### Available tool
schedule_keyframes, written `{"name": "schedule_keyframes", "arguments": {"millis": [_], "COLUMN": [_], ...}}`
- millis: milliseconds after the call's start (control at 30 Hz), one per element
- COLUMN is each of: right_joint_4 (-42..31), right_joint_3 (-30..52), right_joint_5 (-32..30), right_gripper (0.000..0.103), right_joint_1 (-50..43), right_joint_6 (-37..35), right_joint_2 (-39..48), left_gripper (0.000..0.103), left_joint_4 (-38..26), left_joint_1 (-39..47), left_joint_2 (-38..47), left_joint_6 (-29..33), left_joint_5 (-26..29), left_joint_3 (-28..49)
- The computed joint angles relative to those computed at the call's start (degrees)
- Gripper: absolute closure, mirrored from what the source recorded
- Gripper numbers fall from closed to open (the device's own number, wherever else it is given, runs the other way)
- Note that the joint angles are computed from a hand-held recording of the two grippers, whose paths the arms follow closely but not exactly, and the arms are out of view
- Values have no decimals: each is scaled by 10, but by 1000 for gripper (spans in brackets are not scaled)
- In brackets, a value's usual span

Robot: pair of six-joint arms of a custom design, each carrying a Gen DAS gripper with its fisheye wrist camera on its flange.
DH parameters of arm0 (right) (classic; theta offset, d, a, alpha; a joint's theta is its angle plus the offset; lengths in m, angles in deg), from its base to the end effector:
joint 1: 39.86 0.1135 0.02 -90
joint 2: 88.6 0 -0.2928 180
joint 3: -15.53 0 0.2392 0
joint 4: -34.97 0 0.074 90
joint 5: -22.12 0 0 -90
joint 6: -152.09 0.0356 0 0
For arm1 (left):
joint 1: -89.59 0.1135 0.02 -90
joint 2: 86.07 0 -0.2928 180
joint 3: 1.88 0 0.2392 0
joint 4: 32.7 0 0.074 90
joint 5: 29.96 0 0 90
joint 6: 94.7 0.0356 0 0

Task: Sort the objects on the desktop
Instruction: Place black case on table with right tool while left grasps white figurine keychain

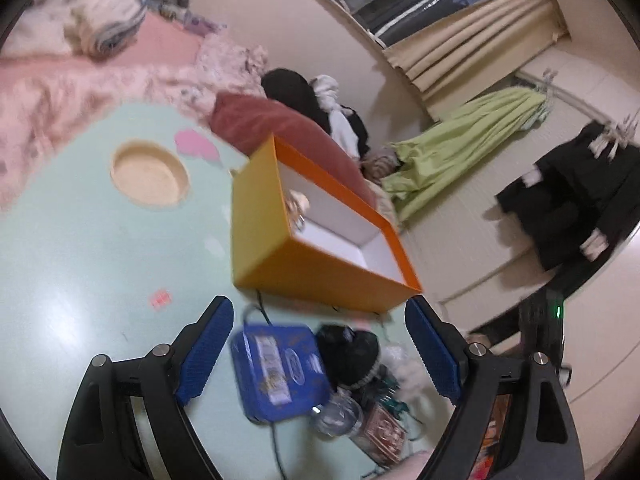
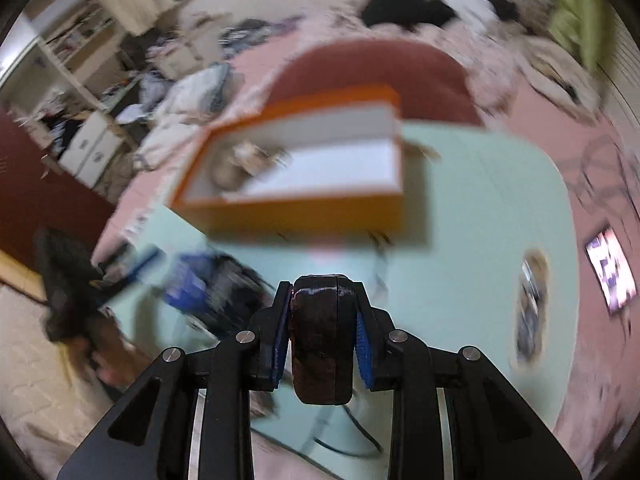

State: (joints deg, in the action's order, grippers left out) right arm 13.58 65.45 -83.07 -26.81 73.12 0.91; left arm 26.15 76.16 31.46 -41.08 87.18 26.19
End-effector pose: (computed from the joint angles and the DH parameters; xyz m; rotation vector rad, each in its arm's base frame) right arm 0.2457 0.0665 0.1591 -0.1386 2.6573 0.4904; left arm 0.2380 -0.0735 0.0801 -0.1400 2.2025 -1.0037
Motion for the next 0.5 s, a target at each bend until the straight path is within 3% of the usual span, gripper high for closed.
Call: {"name": "schedule_keyframes", "arguments": {"millis": [133, 200, 267, 400, 500], "right_joint_4": [95, 143, 190, 298, 381], "right_joint_3": [-66, -79, -87, -133, -185], "right_joint_5": [41, 14, 10, 140, 163], "right_gripper": [74, 73, 73, 72, 59], "right_joint_1": [-28, -12, 10, 85, 103], "right_joint_6": [29, 48, 71, 141, 176], "right_joint_2": [40, 76, 93, 77, 52], "left_gripper": [20, 31, 45, 50, 50], "left_joint_4": [-243, -438, -573, -716, -803], "left_joint_1": [-22, -44, -60, -90, -116], "left_joint_2": [-118, -139, -116, -42, 27], "left_joint_6": [67, 109, 147, 205, 250], "left_joint_5": [-51, -91, -127, -202, -266], "left_joint_3": [94, 207, 316, 475, 590]}}
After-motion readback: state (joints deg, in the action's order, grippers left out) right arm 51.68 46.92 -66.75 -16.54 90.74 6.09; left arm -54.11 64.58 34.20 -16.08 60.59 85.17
